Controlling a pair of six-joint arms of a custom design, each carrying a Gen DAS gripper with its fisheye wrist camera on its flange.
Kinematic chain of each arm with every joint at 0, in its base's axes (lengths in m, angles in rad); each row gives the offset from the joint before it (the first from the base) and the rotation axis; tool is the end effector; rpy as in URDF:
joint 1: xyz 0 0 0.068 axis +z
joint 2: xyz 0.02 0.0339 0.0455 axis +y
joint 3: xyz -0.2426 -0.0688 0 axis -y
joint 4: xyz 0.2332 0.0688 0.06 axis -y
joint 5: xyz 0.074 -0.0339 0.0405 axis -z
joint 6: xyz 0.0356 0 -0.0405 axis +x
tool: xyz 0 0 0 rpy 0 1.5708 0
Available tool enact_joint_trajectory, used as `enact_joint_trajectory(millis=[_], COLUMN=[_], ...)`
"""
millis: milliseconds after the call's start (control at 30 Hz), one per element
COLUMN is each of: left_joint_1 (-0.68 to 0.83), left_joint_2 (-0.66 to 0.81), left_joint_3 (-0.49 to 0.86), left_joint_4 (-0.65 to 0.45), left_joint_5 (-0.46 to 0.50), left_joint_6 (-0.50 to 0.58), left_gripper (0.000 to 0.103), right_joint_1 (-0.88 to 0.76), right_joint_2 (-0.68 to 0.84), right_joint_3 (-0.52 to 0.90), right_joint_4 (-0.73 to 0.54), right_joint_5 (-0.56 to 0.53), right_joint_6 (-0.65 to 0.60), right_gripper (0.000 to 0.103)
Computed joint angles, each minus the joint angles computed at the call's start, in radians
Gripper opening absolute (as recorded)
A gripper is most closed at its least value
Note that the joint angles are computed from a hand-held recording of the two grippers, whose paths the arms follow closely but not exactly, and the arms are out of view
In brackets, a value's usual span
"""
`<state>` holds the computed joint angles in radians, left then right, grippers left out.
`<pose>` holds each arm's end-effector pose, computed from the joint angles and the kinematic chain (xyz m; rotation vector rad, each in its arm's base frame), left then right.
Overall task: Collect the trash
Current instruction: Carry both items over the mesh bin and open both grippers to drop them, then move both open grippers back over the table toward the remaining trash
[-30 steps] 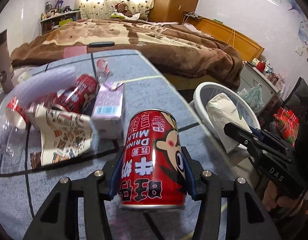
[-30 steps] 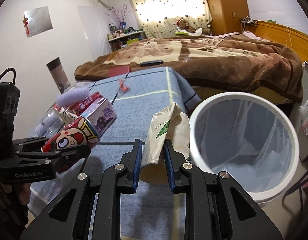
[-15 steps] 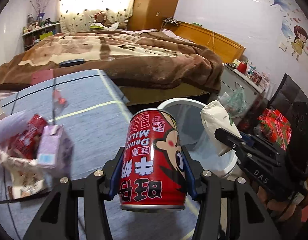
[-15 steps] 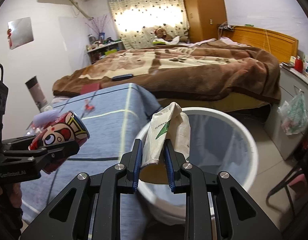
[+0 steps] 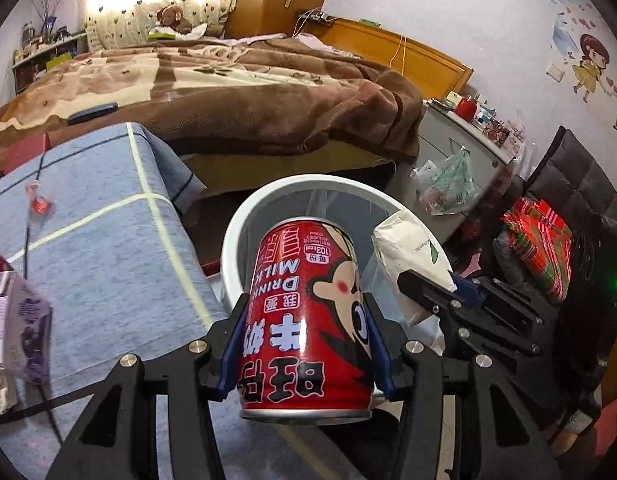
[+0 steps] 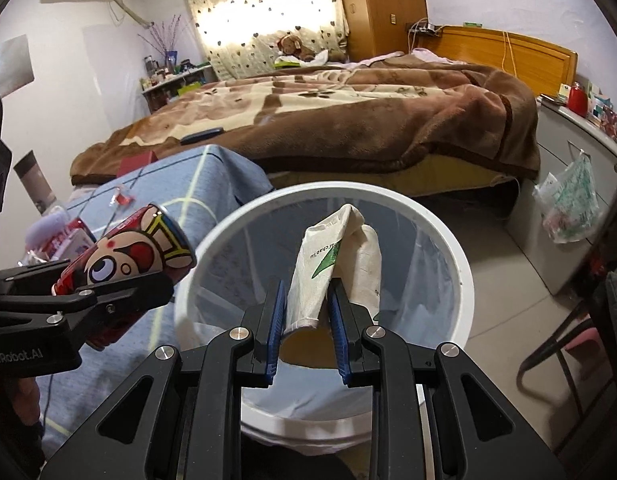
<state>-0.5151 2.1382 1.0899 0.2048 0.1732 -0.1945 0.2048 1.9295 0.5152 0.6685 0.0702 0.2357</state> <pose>0.3375 -0.1981 0.0645 0.4741 2.4218 -0.5269 0.2759 0.0547 0.0453 0.0714 2.3175 0.1422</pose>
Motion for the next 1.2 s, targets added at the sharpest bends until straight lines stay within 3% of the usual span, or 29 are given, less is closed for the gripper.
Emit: enact_joint_trajectory(millis=[167,300,367,500,1200], left_joint_1=[-0.005,-0.006,0.000,0.012,0.188], left_joint_2=[0.048,0.050,0.043,0.021,-0.264], left_joint_3=[0.063,0.067,0.055,0.025,-0.386], left_joint_4=[-0.020,-0.014,0.001,0.010,0.210], left_joint_5=[0.011,-0.008,0.003,-0.005,-0.034], left_joint_6=[-0.012,-0.014,-0.022,-0.024,-0.008], left_gripper=[0.055,0.073,0.074,0.074,0.074], right_joint_1=[-0.023,-0.049,-0.051,-0.058,0.101], right_joint_2=[0.027,0.043,0.045,0.033,-0.091], right_joint_3=[0.027,0.045,0.045,0.028,-0.042], right_joint_4=[-0.028,-0.046,-0.049,-0.040,0.004], right_joint_5=[-0.005,-0.015,-0.005,-0.007,0.064], right_joint_6=[-0.016,-0.029,-0.034,-0.031,0.051], right_gripper=[0.024,0.025,0.029,0.052,0.052])
